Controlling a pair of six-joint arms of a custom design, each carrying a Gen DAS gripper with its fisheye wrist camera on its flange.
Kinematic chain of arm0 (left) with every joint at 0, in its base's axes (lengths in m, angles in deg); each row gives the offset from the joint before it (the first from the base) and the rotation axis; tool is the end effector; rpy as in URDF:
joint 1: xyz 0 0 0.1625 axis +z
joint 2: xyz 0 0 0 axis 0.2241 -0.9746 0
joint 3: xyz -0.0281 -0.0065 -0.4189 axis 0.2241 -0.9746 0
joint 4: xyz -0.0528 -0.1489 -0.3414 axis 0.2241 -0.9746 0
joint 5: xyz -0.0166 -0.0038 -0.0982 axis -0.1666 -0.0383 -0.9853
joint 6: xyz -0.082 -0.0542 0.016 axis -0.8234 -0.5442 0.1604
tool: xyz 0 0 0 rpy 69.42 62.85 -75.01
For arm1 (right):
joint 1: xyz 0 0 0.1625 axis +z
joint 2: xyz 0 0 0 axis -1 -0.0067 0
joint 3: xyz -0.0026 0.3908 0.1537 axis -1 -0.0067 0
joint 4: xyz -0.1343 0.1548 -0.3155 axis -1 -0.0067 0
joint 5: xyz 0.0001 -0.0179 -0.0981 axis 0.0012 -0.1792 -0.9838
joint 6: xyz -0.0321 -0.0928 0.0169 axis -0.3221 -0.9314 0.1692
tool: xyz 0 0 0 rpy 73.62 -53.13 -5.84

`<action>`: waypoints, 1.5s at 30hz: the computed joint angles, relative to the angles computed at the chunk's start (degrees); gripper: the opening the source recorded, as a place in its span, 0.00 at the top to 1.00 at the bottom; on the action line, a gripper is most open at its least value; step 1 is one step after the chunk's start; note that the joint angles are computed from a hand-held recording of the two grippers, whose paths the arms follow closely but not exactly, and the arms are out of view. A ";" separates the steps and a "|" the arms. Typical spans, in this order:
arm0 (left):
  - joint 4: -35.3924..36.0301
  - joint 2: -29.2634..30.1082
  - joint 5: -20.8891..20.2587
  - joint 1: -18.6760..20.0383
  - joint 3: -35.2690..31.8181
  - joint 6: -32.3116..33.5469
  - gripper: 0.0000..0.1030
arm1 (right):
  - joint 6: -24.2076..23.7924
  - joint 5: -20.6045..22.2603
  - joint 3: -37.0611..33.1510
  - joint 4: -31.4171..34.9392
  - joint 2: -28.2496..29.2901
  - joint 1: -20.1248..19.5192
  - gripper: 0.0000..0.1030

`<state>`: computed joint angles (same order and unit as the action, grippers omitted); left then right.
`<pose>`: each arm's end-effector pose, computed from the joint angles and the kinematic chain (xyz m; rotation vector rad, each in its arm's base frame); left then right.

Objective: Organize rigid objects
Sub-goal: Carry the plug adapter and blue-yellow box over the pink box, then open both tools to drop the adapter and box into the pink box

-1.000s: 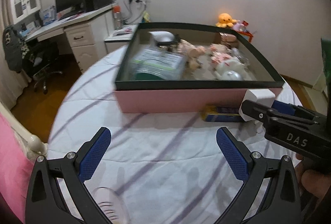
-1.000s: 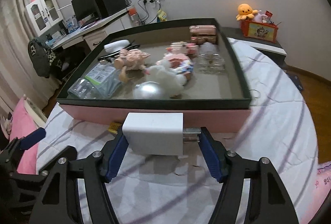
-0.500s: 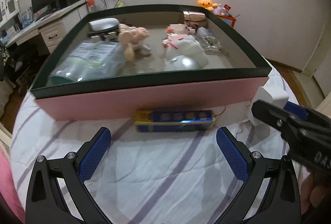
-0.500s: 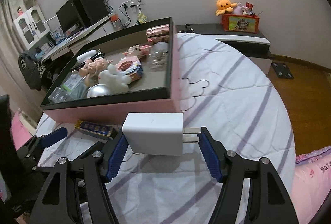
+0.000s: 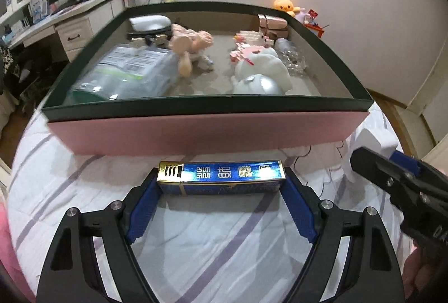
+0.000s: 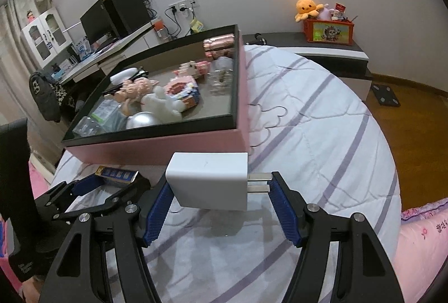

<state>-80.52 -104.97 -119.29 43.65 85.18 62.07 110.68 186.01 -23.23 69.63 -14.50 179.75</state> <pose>-0.2268 -0.7036 -0.0307 0.5801 2.4115 -0.6758 0.0924 -0.6556 0.1205 0.1550 -2.4243 0.9709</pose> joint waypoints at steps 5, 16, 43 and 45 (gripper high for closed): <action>-3.95 -3.36 1.27 -0.19 4.33 0.38 0.18 | -0.76 -0.25 0.67 -0.58 -0.41 1.43 0.33; -10.68 -6.45 1.91 -0.62 2.91 6.50 0.18 | -5.09 0.49 -4.13 -1.09 -0.31 5.23 0.33; 3.61 5.38 0.59 1.69 -20.49 9.42 0.18 | -4.24 2.00 -42.05 22.28 18.16 3.26 0.33; 4.26 5.42 0.89 1.75 -20.53 9.24 0.18 | -4.10 2.21 -43.99 23.80 19.19 3.23 0.33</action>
